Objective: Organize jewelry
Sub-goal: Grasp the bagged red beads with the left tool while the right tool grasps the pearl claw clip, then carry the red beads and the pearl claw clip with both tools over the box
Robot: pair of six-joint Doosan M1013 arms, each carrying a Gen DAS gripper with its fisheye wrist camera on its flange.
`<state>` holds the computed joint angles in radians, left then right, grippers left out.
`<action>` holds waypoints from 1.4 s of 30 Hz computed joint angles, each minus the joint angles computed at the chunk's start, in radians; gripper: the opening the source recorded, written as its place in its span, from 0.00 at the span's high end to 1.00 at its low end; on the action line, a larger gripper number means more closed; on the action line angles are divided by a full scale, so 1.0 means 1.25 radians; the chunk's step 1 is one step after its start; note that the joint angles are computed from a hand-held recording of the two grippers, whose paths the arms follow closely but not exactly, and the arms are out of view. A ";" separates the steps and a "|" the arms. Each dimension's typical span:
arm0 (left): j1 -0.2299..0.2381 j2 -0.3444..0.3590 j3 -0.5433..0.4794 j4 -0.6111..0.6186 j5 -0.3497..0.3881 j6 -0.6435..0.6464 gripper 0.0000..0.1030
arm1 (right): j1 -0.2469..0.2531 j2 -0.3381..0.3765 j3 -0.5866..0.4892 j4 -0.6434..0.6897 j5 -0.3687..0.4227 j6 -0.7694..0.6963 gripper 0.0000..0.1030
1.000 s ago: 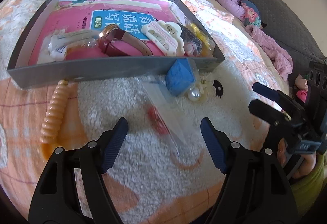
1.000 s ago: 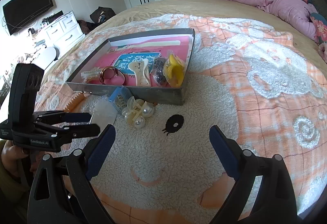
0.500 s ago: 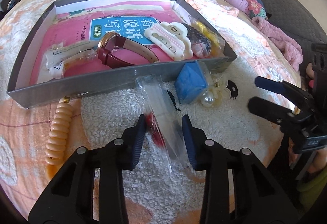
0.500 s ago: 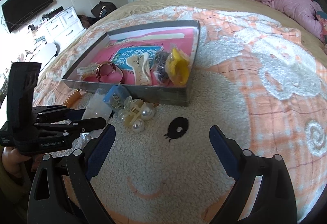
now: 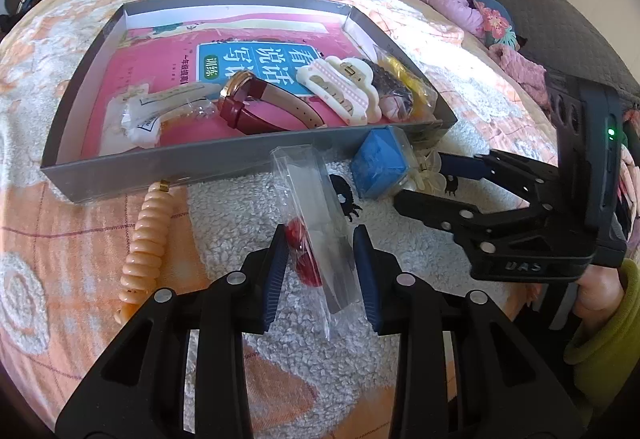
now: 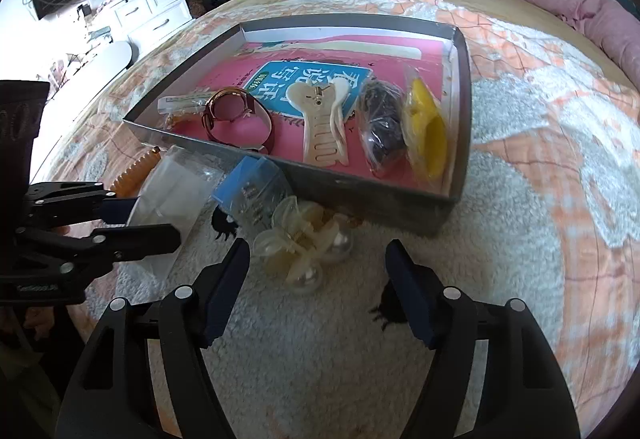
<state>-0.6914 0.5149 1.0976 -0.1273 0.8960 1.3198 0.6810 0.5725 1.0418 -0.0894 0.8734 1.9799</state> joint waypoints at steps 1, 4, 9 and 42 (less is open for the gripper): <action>0.000 -0.001 0.001 -0.003 -0.001 0.003 0.76 | 0.001 0.003 -0.005 -0.005 0.003 -0.008 0.36; -0.001 -0.003 0.002 -0.003 -0.004 0.006 0.77 | 0.001 0.008 -0.010 -0.004 0.005 -0.034 0.45; -0.001 -0.010 0.011 -0.007 -0.014 0.007 0.79 | 0.005 0.004 -0.005 0.003 -0.002 -0.069 0.55; 0.021 -0.084 0.064 0.133 -0.128 -0.139 0.83 | 0.024 -0.055 0.022 -0.018 -0.123 -0.008 0.55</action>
<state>-0.6649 0.4105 1.1782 0.0395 0.7364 1.1464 0.7108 0.5031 1.0692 -0.1124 0.7197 1.9703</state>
